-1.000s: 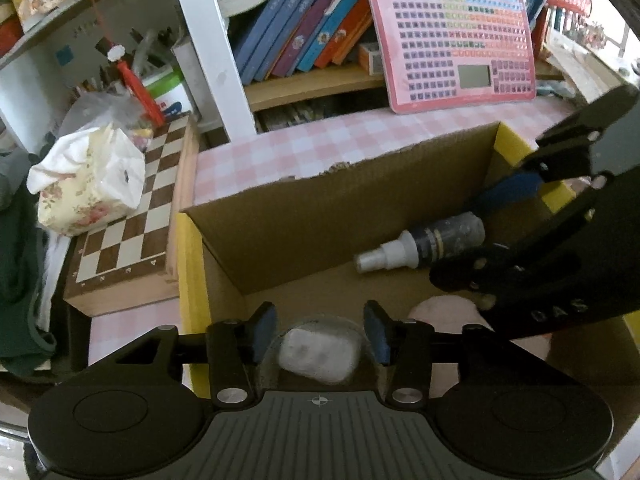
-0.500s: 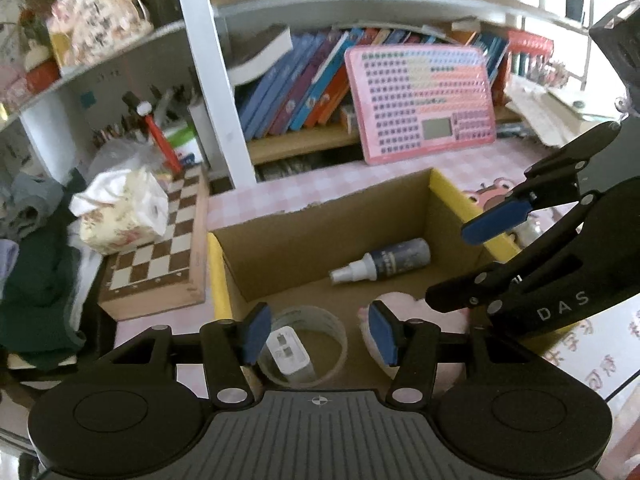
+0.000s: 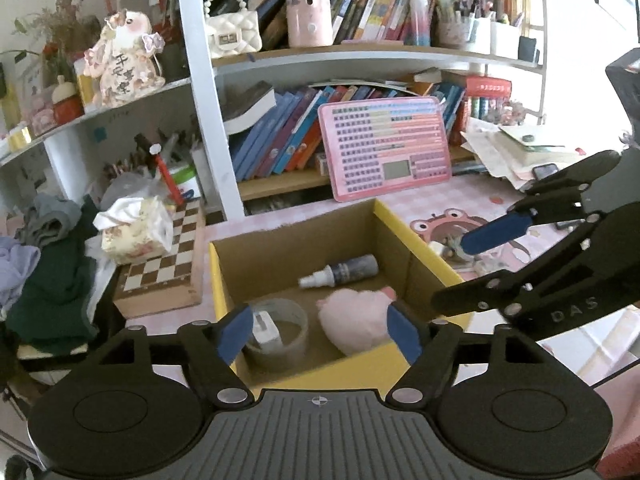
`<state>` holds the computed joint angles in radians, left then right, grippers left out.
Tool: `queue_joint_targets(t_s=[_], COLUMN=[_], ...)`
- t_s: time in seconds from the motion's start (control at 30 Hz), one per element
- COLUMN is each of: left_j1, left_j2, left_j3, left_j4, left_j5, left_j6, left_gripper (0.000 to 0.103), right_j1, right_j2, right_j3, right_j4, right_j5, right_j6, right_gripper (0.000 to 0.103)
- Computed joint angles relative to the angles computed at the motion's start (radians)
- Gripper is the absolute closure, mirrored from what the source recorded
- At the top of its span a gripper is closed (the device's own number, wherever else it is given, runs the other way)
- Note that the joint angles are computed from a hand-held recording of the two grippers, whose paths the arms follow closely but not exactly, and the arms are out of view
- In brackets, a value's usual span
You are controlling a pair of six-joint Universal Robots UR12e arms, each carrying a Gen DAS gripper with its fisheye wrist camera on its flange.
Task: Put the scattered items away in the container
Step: 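Raise both open tools out of the yellow box, then move both tools toward the grey toy, pink stapler and small box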
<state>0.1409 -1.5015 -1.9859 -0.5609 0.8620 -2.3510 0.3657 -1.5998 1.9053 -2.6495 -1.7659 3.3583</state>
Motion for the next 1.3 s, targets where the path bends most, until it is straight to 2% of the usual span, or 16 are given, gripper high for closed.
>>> queue_joint_targets(t_s=[0.07,0.13,0.33,0.53,0.63,0.77,0.9,1.07,1.3], left_j1=[0.015,0.028,0.056,0.065,0.071,0.077,0.085,0.085,0.076], left_j2=[0.021,0.040,0.079,0.104,0.115,0.128,0.142,0.152,0.157], left_j3=[-0.019,-0.039,-0.087,-0.137,-0.151,-0.170,-0.194,-0.201,-0.201], left_j4=[-0.011,-0.011,-0.005,0.027,0.005,-0.016,-0.033,-0.104,-0.141], left_j5=[-0.011,-0.015,0.003,0.053,0.063,0.072,0.073,0.092,0.099], left_j6=[0.008,0.011,-0.016,-0.015,0.001,-0.006,-0.028,-0.039,-0.007], left_gripper=[0.021,0.014,0.010,0.009,0.008,0.008,0.008,0.007,0.005], right_j1=[0.021,0.039,0.085,0.120,0.133,0.166,0.194,0.215,0.222], right_j2=[-0.014,-0.027,-0.052,-0.057,-0.058,-0.051,-0.041,-0.037,-0.034], right_j3=[0.017,0.032,0.075,0.109,0.124,0.131,0.131,0.127,0.124], right_j4=[-0.004,-0.003,0.009,0.057,0.074,0.096,0.119,0.151,0.167], right_j5=[-0.034,-0.062,-0.133,-0.194,-0.207,-0.266,-0.316,-0.379,-0.350], right_j6=[0.016,0.045,0.164,0.305,0.376,0.441,0.507,0.552,0.527], right_gripper=[0.046,0.046,0.046,0.046,0.046,0.045,0.038,0.028,0.023])
